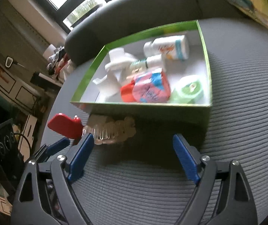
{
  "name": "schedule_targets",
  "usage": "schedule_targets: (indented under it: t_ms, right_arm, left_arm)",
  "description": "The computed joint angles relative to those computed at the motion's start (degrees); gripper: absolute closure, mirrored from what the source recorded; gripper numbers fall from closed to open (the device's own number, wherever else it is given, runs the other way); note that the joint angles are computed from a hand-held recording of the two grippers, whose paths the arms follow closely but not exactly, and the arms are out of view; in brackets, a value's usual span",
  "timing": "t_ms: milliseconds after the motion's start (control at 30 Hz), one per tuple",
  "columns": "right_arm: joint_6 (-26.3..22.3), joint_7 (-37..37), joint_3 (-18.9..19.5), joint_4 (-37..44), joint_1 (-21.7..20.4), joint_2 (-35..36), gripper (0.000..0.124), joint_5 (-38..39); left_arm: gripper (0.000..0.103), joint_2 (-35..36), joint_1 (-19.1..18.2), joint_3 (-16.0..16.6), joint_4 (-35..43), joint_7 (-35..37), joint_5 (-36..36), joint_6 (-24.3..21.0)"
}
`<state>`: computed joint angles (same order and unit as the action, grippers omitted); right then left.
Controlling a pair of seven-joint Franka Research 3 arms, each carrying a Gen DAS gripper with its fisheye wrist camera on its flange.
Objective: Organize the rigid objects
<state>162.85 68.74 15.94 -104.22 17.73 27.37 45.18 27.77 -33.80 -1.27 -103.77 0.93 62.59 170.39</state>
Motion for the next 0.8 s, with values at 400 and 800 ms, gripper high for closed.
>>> schedule_targets:
  t_ms: [400,800]
  right_arm:
    - [-1.8,2.1,-0.5,7.0,1.9,6.6,0.055,-3.8]
    - [0.4,3.0,-1.1,9.2,3.8,8.3,0.072,-10.2]
  left_arm:
    - [0.003,4.3,-1.8,2.5,5.5,-0.6,4.0,0.3]
    - [0.024,5.8,-2.4,3.9,6.5,0.0,2.7,1.9]
